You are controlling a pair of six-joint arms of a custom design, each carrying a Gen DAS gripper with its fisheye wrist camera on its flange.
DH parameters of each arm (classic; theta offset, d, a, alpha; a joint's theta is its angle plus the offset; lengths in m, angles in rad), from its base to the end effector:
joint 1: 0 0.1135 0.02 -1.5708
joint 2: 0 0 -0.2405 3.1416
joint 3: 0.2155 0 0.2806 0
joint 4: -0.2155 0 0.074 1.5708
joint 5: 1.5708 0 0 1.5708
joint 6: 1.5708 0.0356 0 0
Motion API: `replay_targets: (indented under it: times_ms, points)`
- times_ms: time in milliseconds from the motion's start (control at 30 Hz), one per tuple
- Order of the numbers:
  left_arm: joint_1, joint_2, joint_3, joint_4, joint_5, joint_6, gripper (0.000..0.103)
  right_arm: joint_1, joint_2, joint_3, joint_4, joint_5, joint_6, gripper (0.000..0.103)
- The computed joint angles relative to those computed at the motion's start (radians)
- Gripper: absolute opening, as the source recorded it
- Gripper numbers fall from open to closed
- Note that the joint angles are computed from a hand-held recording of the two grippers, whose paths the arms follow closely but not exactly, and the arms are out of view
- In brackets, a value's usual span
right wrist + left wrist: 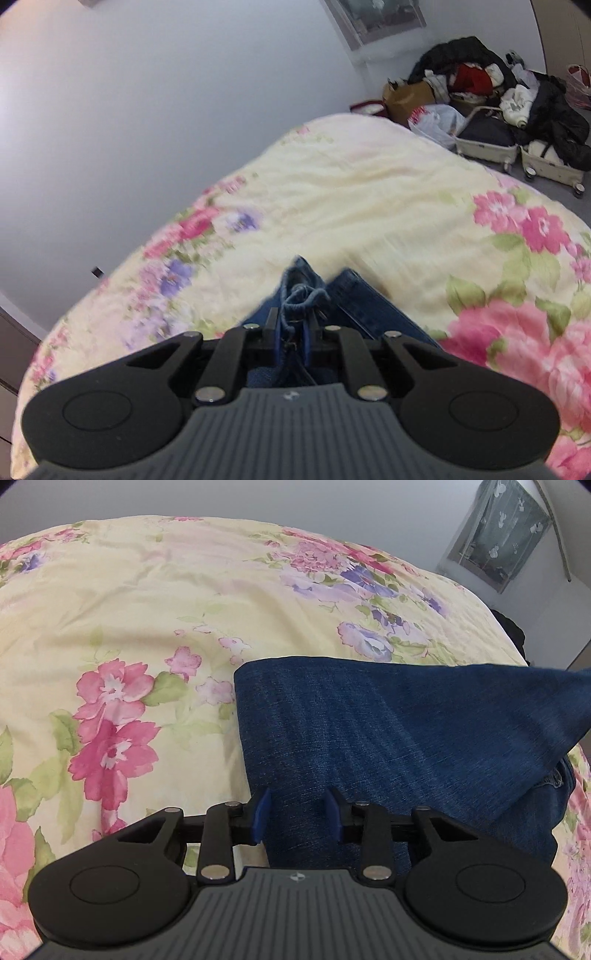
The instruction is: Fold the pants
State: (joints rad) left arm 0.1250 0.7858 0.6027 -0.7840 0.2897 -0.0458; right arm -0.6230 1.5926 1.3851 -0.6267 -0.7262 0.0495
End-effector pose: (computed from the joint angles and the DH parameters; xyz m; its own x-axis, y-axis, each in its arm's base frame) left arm 0.1916 0.0138 0.2037 -0.8179 -0.1470 -0.5563 0.0040 0.9654 -0.2609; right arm 0.3171 -0.1987 0.2817 -0.5972 0.4746 -0.6466 0.1037 0.8451 0.5245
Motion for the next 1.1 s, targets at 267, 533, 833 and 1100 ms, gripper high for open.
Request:
replay_targets:
  times_ms: [267, 533, 833, 1100]
  points:
    - [-0.035, 0.023, 0.007, -0.028, -0.035, 0.083, 0.038, -0.072, 0.174, -0.05, -0.105, 0.241, -0.121, 0.005]
    - [-0.038, -0.041, 0.008, -0.121, -0.014, 0.196, 0.034, -0.048, 0.154, 0.007, -0.134, 0.235, -0.129, 0.006]
    - [-0.037, 0.047, 0.035, -0.125, -0.024, 0.171, 0.027, 0.132, 0.144, 0.282, -0.105, 0.179, 0.041, 0.005]
    - [0.007, 0.049, 0.015, -0.126, 0.004, 0.212, 0.027, -0.028, 0.109, 0.061, -0.153, 0.279, -0.169, 0.004]
